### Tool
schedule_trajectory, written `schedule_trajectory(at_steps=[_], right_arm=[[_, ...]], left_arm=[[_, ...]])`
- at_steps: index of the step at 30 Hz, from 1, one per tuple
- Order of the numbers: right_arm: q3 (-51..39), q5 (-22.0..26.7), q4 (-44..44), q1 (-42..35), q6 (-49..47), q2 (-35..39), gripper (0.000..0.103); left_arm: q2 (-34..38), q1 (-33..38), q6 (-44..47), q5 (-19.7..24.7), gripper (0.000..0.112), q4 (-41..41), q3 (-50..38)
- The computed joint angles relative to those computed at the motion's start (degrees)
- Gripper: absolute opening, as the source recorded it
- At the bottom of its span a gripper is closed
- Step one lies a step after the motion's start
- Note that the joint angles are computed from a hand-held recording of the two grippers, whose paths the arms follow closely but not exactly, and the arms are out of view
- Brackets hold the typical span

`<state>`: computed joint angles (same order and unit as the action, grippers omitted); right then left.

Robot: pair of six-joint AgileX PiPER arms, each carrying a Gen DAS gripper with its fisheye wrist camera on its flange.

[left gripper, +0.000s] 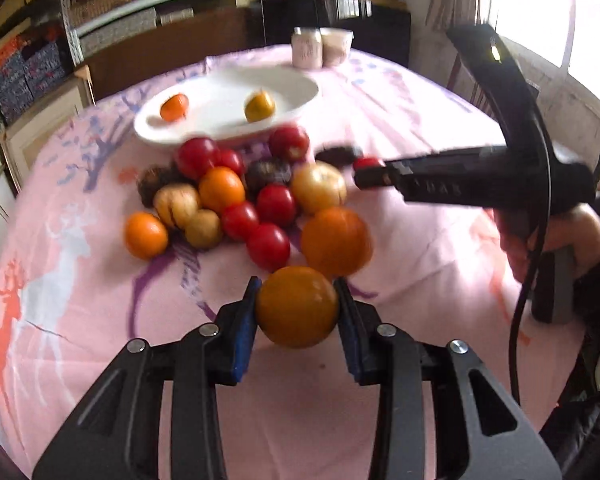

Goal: Organize fruits
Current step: 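Grasp an orange with the left tool while the right tool grasps a red tomato, place both on plate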

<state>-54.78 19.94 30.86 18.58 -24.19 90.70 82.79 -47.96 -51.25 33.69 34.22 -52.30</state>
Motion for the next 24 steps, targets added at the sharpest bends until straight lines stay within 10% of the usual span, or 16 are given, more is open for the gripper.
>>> schedule_trajectory(at_steps=[9, 24], right_arm=[[-4.1, 0.4, 0.7, -3.8, -2.6, -4.1, 0.028], [-40.7, 9.0, -15.7, -1.3, 12.0, 23.4, 0.036]], left_arm=[[4.6, 9.6, 2.3, 1.4, 0.036, 0.7, -11.5], [32.6, 23.7, 12.0, 6.4, 0.037, -7.9, -46.0]])
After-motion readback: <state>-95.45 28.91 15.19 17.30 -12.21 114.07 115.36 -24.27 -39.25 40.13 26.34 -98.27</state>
